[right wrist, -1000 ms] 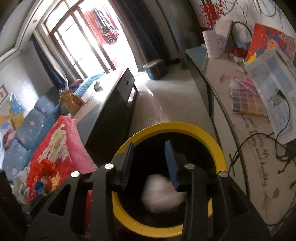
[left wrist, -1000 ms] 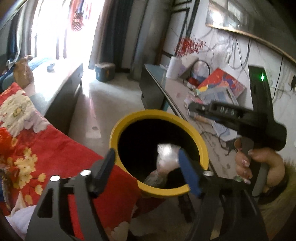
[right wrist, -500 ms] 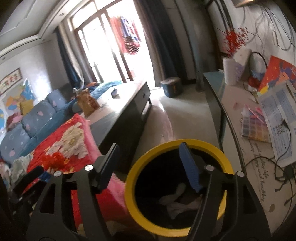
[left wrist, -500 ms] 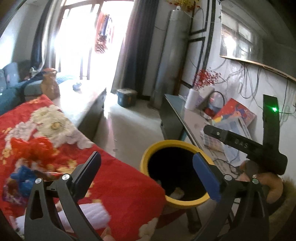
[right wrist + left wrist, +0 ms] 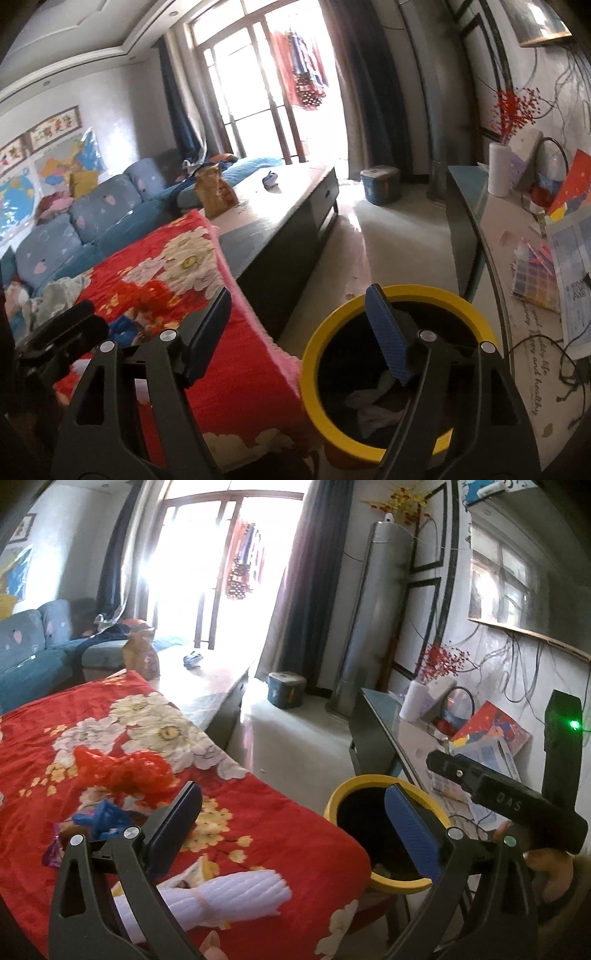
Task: Collect trash
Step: 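Move both open tools back from the bin toward the bedspread, then grasp the red bottle with the left tool while the right tool grasps the bundled foam nets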
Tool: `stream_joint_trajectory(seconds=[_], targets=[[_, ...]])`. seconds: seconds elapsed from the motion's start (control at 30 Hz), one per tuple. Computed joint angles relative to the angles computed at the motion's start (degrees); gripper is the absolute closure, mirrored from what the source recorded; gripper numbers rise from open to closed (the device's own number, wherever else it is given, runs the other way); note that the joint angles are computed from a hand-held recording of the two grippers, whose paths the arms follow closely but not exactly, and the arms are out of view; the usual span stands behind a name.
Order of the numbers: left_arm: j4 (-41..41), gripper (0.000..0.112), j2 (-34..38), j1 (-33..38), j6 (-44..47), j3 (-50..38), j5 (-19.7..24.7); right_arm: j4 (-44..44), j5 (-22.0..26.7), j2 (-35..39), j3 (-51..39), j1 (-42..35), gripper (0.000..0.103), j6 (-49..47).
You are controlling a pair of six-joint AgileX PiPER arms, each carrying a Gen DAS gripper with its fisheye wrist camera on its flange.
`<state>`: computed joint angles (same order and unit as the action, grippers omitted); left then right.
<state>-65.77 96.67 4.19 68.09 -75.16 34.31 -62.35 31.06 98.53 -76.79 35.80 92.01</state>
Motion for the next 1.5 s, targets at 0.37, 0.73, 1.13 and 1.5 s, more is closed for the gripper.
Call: stream_joint_trajectory(seconds=[0.37, 0.73, 1.13, 1.5], targets=[[-1.38, 0.016, -0.78, 3.8, 0.26, 0.39, -0.01, 2.27, -0.23, 2.25, -3.93, 3.19, 0.033, -4.82], [-2.07, 0.016, -0.1, 9.09, -0.3, 0.06, 0.29, 9.02, -0.55, 6.36, -9.72, 6.32, 0.032, -14.28], [-1.5, 0.016, 1.31, 15.98, -2.44, -1.92, 0.44, 18.22, -0.65, 11.21, -16.4, 9.04, 0.031, -27.04], [4.84, 0.016, 3.43, 18.69, -9.24, -2.51, -1.81, 27.92, 2.2, 17.27, -25.48, 11.65, 0.026, -43.36]])
